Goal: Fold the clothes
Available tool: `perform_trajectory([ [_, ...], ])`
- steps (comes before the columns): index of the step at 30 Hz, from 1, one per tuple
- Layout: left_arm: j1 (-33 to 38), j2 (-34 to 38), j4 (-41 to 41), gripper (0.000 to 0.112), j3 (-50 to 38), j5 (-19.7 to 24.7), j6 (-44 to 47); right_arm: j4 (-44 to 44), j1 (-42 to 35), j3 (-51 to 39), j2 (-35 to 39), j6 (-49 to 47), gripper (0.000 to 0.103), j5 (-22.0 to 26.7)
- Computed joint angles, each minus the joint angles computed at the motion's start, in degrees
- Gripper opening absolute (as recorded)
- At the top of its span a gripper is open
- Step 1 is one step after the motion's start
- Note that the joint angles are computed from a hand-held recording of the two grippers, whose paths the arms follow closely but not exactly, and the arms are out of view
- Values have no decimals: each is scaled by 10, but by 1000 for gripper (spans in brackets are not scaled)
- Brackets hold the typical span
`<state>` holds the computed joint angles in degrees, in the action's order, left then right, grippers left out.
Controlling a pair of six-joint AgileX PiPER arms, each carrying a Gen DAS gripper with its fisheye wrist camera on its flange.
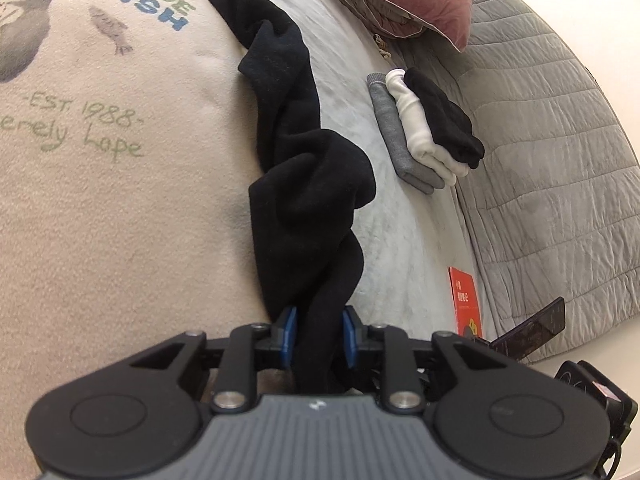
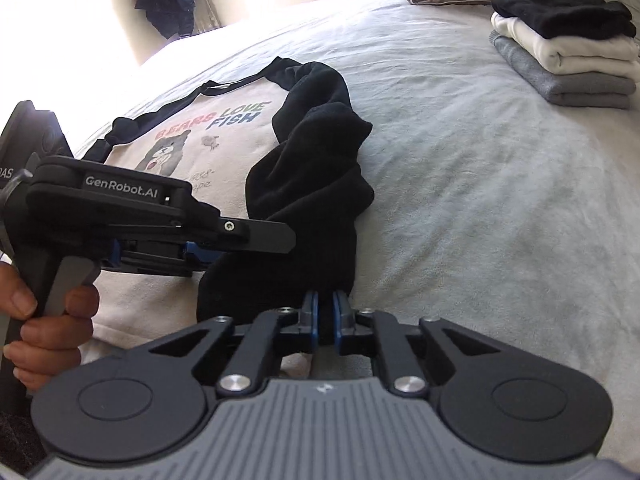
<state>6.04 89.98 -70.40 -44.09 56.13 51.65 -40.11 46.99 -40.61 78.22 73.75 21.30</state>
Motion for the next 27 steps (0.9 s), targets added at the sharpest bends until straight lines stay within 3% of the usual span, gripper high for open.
perform_trajectory([
  [3, -2, 1, 35, 29, -38, 3, -25, 28, -23, -5, -23, -54, 5, 36],
  [7, -10, 13, 79, 34, -109, -17, -49, -19, -51, -25, -50, -72, 5, 135],
  [12, -23, 64, 170, 40, -234, -71, -105, -106, -109, -60, -51, -79, 5, 217],
  [17, -53, 152, 353, 45, -396, -142, -212, -188, -150, -84, -28, -44, 5, 244],
  [20, -72, 217, 469, 49, -497, -160, -276, -241, -157, -90, -1, 1, 5, 271],
  [24, -81, 312, 549, 49, -646, -126, -297, -261, -184, -100, 38, 57, 5, 282],
  [27, -95, 378, 599, 49, -761, -92, -277, -266, -206, -95, 55, 105, 5, 259],
])
